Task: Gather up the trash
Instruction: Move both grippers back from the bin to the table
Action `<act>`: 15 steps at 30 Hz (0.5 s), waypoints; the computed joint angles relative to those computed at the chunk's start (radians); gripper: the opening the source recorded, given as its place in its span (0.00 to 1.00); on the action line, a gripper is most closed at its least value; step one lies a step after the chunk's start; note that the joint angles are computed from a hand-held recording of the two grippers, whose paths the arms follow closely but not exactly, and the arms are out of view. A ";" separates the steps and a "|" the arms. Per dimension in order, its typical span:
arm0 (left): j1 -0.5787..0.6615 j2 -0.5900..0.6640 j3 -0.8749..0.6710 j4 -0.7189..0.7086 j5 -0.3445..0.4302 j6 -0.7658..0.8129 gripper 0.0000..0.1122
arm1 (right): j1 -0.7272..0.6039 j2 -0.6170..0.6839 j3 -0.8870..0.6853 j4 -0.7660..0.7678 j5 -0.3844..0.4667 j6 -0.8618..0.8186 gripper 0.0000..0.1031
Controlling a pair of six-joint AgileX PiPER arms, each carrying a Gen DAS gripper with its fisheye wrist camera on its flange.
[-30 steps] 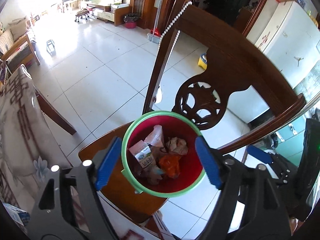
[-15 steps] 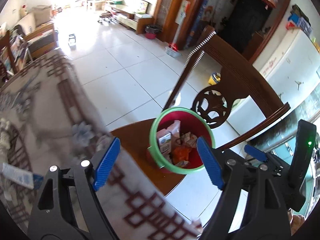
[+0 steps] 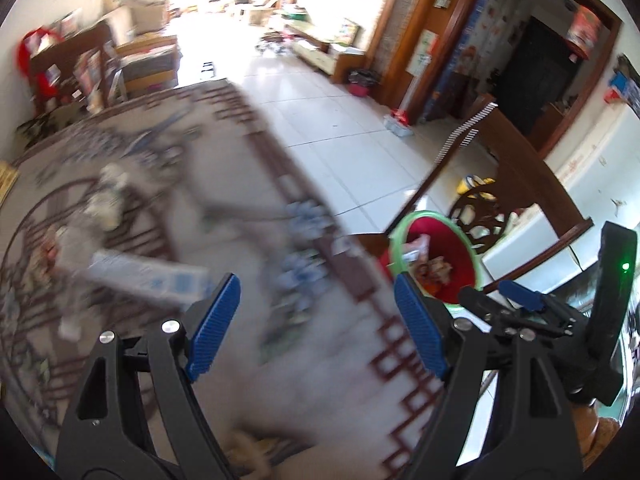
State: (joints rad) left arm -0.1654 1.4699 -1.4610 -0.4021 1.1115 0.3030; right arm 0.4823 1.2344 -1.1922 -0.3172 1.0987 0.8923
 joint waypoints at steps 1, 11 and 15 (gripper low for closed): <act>0.054 -0.007 0.016 -0.012 0.012 0.029 0.68 | 0.037 0.028 -0.016 -0.006 0.000 0.020 0.78; 0.523 0.061 0.063 -0.045 0.064 0.253 0.68 | 0.256 0.361 -0.282 0.028 0.008 0.039 0.78; 0.655 0.142 0.020 -0.048 0.076 0.293 0.68 | 0.294 0.486 -0.419 0.059 0.047 -0.012 0.78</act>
State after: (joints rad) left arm 0.4899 1.6122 -1.4407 -0.4505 1.1873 0.5959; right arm 0.7759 1.7200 -1.6109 -0.2581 1.1460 0.8800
